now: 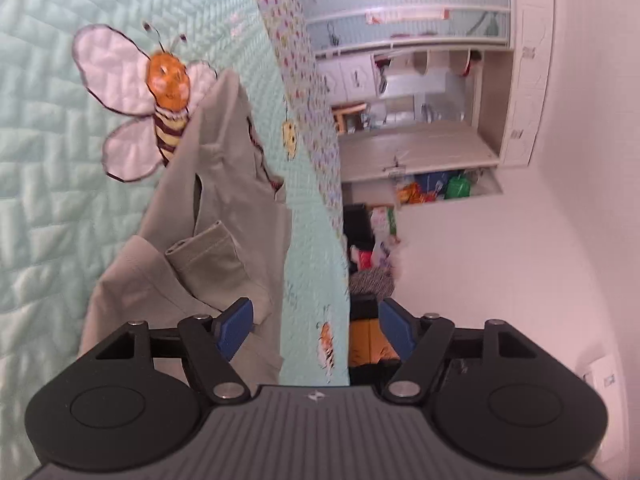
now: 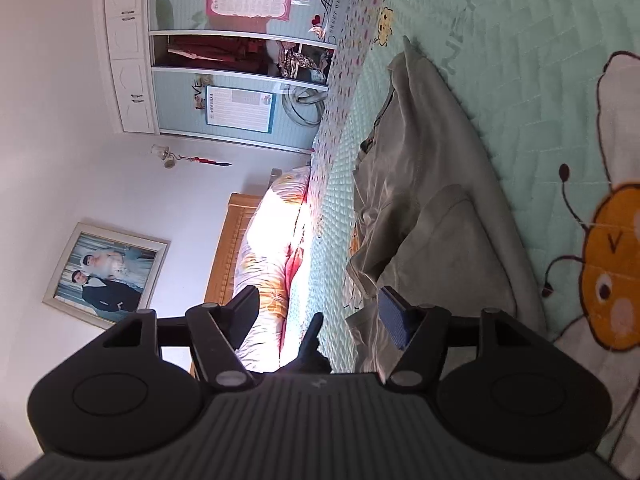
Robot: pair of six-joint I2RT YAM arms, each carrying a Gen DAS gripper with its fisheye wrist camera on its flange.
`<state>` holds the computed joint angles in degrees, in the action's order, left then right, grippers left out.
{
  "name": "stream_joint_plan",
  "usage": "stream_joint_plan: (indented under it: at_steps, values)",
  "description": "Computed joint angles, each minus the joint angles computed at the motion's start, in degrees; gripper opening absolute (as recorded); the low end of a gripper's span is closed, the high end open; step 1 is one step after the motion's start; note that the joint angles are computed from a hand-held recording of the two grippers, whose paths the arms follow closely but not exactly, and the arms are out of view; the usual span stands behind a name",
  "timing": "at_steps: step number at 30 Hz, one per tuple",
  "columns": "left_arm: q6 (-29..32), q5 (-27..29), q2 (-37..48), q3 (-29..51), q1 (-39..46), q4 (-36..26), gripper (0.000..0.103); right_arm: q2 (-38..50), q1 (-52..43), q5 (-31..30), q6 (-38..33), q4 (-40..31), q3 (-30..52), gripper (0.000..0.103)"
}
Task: Fold clothes
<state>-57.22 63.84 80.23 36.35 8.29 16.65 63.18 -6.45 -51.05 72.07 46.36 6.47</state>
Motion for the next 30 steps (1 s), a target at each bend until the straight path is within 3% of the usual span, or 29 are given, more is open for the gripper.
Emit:
stream_joint_plan:
  at_steps: [3,9,14,18,22,27,28,30]
  values:
    - [2.3,-1.0,-2.5,-1.5,2.6,-5.0,0.073,-7.7,-3.2,0.0,-5.1,-9.6,-1.1,0.067]
    - [4.8,-9.2,-3.2,-2.3,2.3,-5.3,0.073,3.7,-7.1,-0.3,-17.2,-11.7,6.2,0.068]
    - [16.5,-13.9,-0.2,2.3,-1.7,-11.6,0.073,11.9,-5.6,-0.2,-27.9,-17.9,13.9,0.068]
    - [21.2,-14.6,1.9,3.8,-3.4,-11.7,0.073,12.0,-2.6,3.7,-39.2,-27.5,17.8,0.067]
    - [26.9,-14.2,3.8,5.0,-4.2,-12.5,0.071,12.1,-0.2,6.5,-48.3,-32.8,19.7,0.066]
    - [30.9,-13.9,4.8,5.2,-5.0,-12.3,0.062,11.0,0.2,7.2,-52.9,-35.5,19.7,0.065]
    - [32.9,-15.7,4.5,5.4,-5.9,-13.2,0.058,10.7,0.5,7.9,-53.8,-36.6,20.0,0.058]
    - [35.6,-19.5,3.7,5.5,-7.4,-14.3,0.051,10.2,1.2,9.1,-55.5,-38.8,20.6,0.03]
